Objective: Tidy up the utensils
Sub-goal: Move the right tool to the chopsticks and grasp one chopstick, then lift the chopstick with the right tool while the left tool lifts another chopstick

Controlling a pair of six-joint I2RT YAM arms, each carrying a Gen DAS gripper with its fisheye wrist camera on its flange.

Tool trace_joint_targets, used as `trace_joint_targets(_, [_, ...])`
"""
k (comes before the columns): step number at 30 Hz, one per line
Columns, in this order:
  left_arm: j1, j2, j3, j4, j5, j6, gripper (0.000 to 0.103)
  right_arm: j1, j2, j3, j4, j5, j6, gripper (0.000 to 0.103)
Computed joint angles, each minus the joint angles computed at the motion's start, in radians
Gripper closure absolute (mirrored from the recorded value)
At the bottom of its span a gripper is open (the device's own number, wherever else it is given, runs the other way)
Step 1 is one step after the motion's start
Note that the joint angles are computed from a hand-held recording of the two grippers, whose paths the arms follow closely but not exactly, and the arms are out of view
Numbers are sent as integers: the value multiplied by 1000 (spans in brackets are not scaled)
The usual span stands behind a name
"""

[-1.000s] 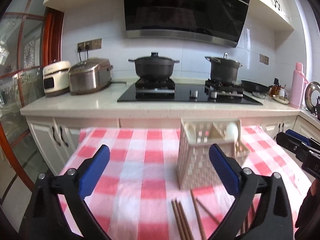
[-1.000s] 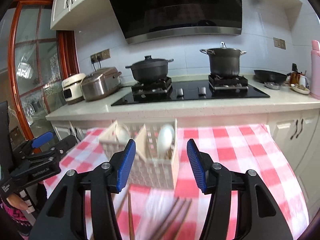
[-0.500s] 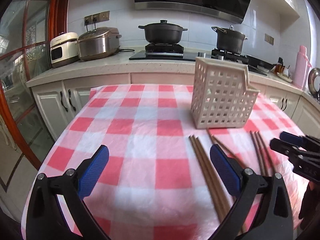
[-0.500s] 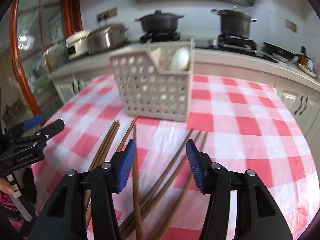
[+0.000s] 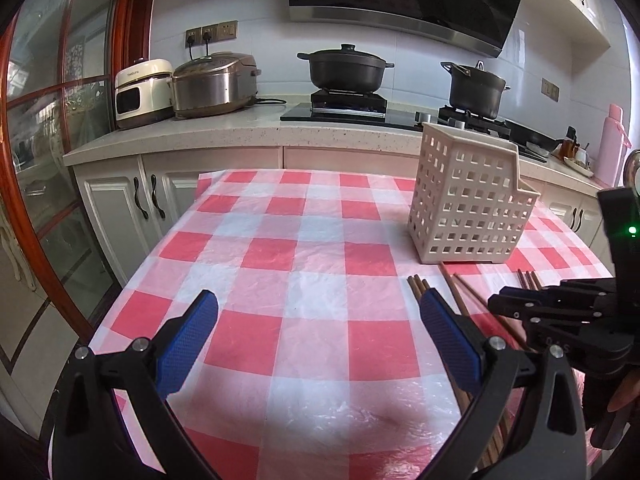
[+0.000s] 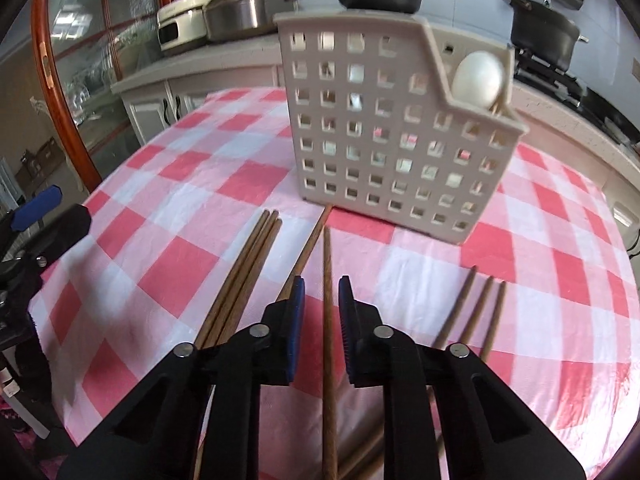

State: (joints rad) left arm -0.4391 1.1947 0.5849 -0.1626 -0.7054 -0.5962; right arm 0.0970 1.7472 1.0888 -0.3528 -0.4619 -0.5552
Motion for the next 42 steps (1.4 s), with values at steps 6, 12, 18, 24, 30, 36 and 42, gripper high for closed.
trace_joint_targets(6, [30, 16, -9, 24, 32, 3, 5, 29, 81, 93, -84, 54, -9, 90])
trace_joint_targets(12, [37, 60, 13, 28, 66, 3, 5, 11, 79, 92, -88, 29, -10, 97])
trace_joint_targets(18, [21, 170, 88, 26, 111, 10, 6, -77, -6, 40, -65, -82, 42, 97])
trace_joint_targets(24, [23, 330, 223, 12, 194, 11, 24, -232, -62, 9, -63, -216, 93, 97])
trace_joint_targets(30, [0, 504, 401, -31, 266, 51, 58, -346, -56, 9, -96, -286, 30, 97])
trace_joint_targets(36, [0, 659, 576, -133, 309, 47, 78, -399, -47, 12, -112, -344, -7, 97])
trace_joint_targets(42, [-5, 766, 709, -232, 298, 45, 81, -439, -24, 40, -145, -387, -30, 97])
